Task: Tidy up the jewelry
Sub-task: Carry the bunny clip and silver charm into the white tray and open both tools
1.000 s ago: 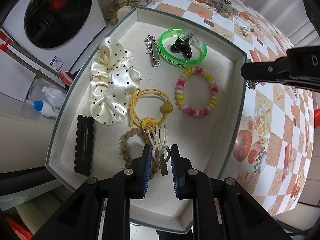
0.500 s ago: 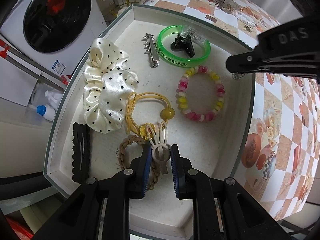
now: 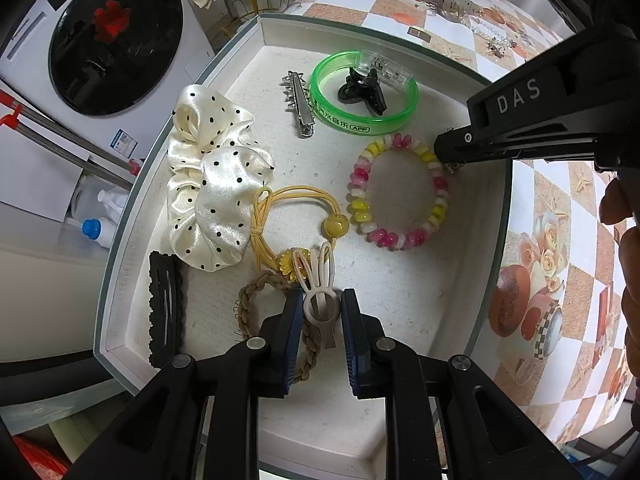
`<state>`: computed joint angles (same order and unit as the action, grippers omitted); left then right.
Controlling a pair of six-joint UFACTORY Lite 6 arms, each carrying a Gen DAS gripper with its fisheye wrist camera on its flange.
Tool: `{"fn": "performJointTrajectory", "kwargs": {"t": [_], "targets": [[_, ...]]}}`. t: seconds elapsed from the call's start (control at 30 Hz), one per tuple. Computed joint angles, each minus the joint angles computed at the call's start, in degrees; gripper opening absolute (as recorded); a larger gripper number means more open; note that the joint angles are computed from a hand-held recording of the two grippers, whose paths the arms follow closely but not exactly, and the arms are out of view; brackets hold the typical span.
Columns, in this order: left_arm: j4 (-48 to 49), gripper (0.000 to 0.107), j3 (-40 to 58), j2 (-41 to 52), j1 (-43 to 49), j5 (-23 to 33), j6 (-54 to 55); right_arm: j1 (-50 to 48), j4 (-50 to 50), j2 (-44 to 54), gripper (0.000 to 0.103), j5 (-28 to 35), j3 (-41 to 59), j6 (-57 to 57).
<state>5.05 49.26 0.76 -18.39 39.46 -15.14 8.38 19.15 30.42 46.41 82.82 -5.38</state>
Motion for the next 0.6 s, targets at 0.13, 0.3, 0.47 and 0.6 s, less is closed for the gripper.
{"fn": "performJointTrajectory", "kwargs": {"t": [0.13,0.3,0.47,0.6], "targets": [[0.1,0.025,0.8,0.2,-0.1,1.0,-0.2,-0.1,0.0,0.5,0.011,0.7,0.0,0.1],[0.4,0.025,1.6,0.9,1.3,1.5,0.7,-0.3,0.6,0.7,0.015,2.2,0.9,-0.3],[0.8,0.025,2.0,0.3,1.7,3.0,0.1,-0.5,2.7,-3.2,0.053,3.7,-0.2,-1.9],[1.3,0.025,1.8,-1.2,1.9,4.1,-0.1,-0.9,3.9,-6.1,0.056,5.2,-0.8,-2.1]]}}
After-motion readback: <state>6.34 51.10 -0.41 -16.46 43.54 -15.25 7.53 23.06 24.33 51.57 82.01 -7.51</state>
